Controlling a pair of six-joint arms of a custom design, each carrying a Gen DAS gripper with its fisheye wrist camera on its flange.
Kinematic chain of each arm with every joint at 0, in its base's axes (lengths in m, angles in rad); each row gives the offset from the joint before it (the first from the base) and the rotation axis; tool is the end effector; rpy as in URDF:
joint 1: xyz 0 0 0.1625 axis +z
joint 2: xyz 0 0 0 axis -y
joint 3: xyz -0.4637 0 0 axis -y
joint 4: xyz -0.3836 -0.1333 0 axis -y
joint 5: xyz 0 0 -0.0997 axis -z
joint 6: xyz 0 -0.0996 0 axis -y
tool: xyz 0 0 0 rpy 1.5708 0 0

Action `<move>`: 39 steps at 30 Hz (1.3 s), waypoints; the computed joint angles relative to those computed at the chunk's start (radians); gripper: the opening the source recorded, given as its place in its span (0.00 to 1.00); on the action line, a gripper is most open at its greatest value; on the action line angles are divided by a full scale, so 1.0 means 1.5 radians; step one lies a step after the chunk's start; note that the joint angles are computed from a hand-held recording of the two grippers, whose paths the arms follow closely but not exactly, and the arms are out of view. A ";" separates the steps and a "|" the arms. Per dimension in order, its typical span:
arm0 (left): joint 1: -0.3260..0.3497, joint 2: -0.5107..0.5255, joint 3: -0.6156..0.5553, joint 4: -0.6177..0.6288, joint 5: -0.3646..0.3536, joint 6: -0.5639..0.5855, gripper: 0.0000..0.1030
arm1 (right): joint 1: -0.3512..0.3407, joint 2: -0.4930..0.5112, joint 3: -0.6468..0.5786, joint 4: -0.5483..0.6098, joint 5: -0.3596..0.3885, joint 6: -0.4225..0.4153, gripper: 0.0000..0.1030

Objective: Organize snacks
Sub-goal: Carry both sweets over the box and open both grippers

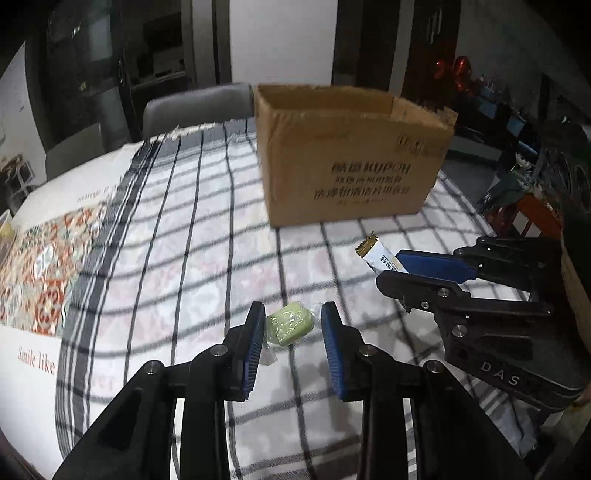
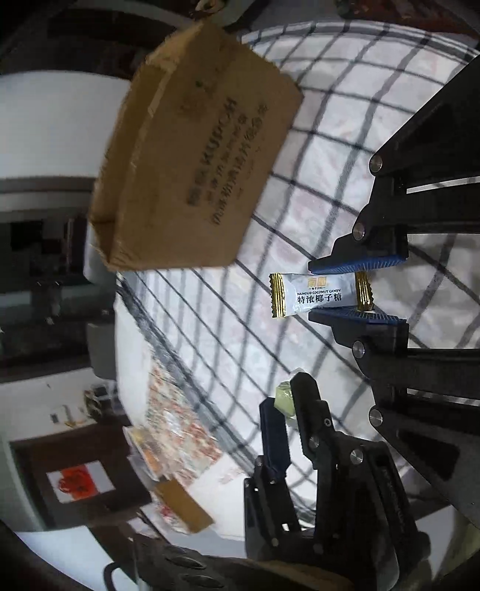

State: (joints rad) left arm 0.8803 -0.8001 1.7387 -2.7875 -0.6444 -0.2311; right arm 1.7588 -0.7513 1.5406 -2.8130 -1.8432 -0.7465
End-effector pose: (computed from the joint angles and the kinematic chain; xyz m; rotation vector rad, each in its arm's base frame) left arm -0.2575 -0.6460 0.1555 0.3679 2.2809 -0.8008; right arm 0.2431 -0.7077 0.1641 1.1466 -2.4631 0.4989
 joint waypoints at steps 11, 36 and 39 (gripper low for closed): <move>-0.009 0.035 -0.112 -0.030 0.004 0.113 0.30 | 0.010 -0.009 -0.047 -0.040 0.014 0.053 0.20; 0.047 0.229 -0.538 0.078 -0.085 0.258 0.48 | 0.002 0.121 -0.374 0.031 -0.028 0.074 0.22; 0.050 0.236 -0.541 0.063 -0.064 0.256 0.61 | -0.001 0.131 -0.381 0.019 -0.049 0.073 0.34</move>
